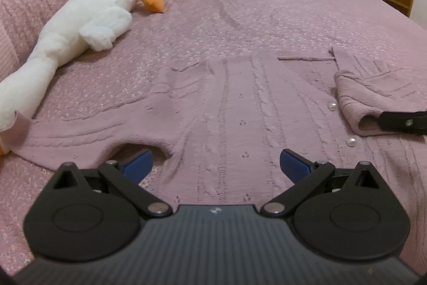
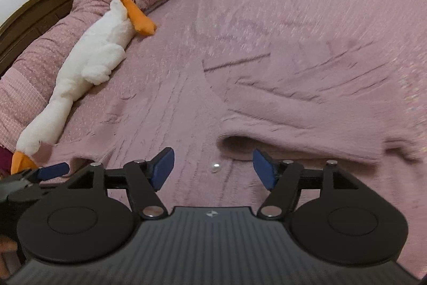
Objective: Fold small clothes
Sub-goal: 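Lift the sleeve with the right gripper, lay it across the body, open, then move the left gripper to the other sleeve cuff and close on it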
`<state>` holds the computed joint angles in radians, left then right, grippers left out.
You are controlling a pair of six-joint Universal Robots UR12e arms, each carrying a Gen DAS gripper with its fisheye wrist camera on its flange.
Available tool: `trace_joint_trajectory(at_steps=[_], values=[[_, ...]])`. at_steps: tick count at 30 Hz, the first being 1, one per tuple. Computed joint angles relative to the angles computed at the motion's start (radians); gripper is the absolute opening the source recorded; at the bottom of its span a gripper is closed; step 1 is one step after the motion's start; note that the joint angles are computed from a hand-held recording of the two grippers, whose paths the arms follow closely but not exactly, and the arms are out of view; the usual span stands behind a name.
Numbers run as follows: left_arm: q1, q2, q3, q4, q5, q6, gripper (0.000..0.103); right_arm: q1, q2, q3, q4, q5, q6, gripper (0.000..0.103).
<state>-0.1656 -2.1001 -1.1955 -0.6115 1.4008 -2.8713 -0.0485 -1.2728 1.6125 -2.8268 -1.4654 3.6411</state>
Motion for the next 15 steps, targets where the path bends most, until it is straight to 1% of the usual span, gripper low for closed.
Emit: trace_joint_trajectory(at_steps=[2, 4, 7, 10, 13, 15], values=[[-0.003, 0.004, -0.006, 0.006, -0.011, 0.013, 0.103, 0.001, -0.018, 0.026, -0.044, -0.048, -0.003, 0.079], [-0.006, 0.009, -0.013, 0.015, -0.02, 0.029, 0.103, -0.005, -0.032, 0.054, -0.097, -0.09, 0.013, 0.081], [-0.013, 0.012, -0.019, 0.018, -0.028, 0.058, 0.103, -0.022, -0.047, 0.086, -0.143, -0.127, 0.063, 0.081], [-0.024, 0.01, -0.018, 0.016, -0.034, 0.085, 0.103, -0.033, -0.057, 0.116, -0.191, -0.189, 0.102, 0.082], [-0.032, 0.006, -0.008, -0.004, -0.066, 0.096, 0.103, -0.046, -0.065, 0.144, -0.222, -0.216, 0.147, 0.082], [-0.036, 0.002, -0.001, -0.018, -0.096, 0.095, 0.103, -0.057, -0.069, 0.168, -0.256, -0.214, 0.179, 0.082]])
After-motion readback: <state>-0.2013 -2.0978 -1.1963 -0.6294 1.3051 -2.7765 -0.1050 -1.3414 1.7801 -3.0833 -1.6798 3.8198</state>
